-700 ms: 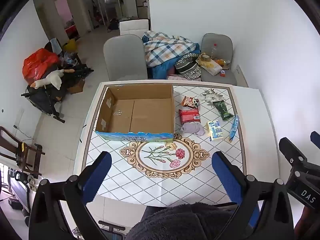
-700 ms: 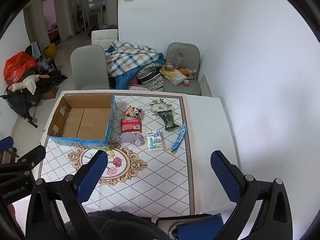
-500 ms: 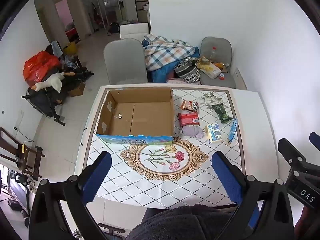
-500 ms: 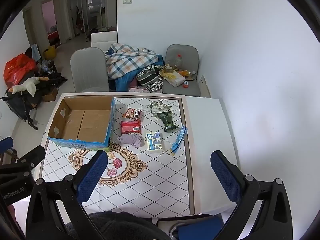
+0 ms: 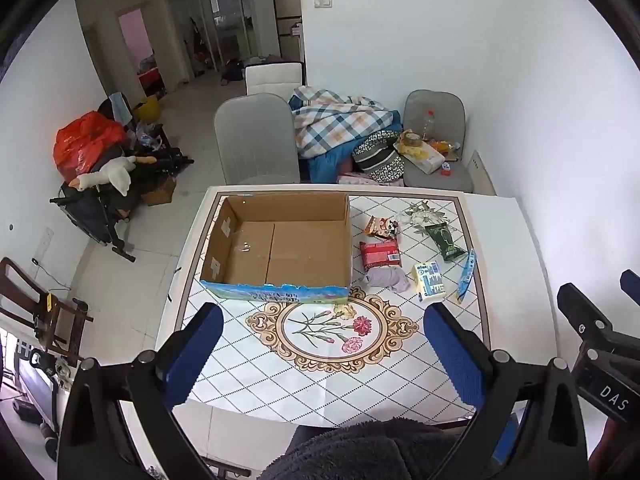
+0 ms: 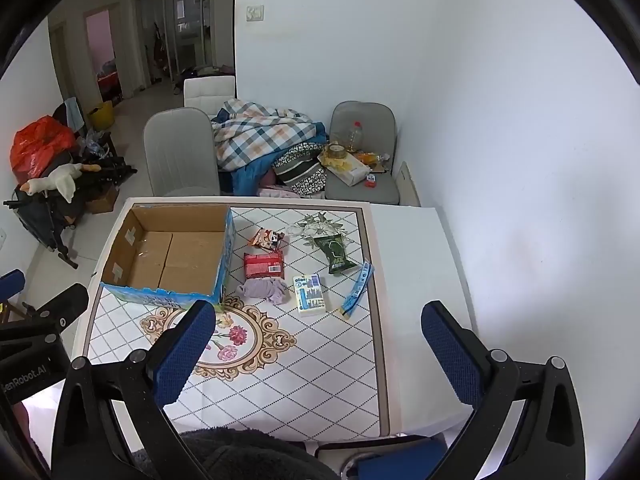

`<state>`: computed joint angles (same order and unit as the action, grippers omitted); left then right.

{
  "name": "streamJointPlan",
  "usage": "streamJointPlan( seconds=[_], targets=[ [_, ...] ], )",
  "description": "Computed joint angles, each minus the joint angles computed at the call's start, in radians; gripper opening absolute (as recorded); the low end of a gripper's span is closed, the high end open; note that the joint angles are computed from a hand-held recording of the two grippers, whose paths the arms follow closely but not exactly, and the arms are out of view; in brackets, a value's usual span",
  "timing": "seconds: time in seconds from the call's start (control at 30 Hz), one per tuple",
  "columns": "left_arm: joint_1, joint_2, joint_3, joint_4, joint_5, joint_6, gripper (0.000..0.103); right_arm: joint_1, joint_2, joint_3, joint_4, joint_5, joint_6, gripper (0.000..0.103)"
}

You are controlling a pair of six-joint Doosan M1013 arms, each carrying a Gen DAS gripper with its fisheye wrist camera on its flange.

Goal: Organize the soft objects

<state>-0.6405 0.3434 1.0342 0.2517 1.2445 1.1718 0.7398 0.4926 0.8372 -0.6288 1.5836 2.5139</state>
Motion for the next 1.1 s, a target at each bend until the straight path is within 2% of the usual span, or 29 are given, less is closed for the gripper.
streamJointPlan(
  seconds=[0.33, 1.1],
  targets=[
    [0.001, -0.006, 0.009, 0.011, -0.021, 0.003, 0.103, 0.004, -0.007, 0.013, -0.013, -0.011, 0.018, 0.103],
    [0.009, 0.001, -0.003, 0.005, -0.021, 0.015, 0.103, 0.005, -0.005, 0.005, -0.022, 0.001, 0.043, 0.103]
  ],
)
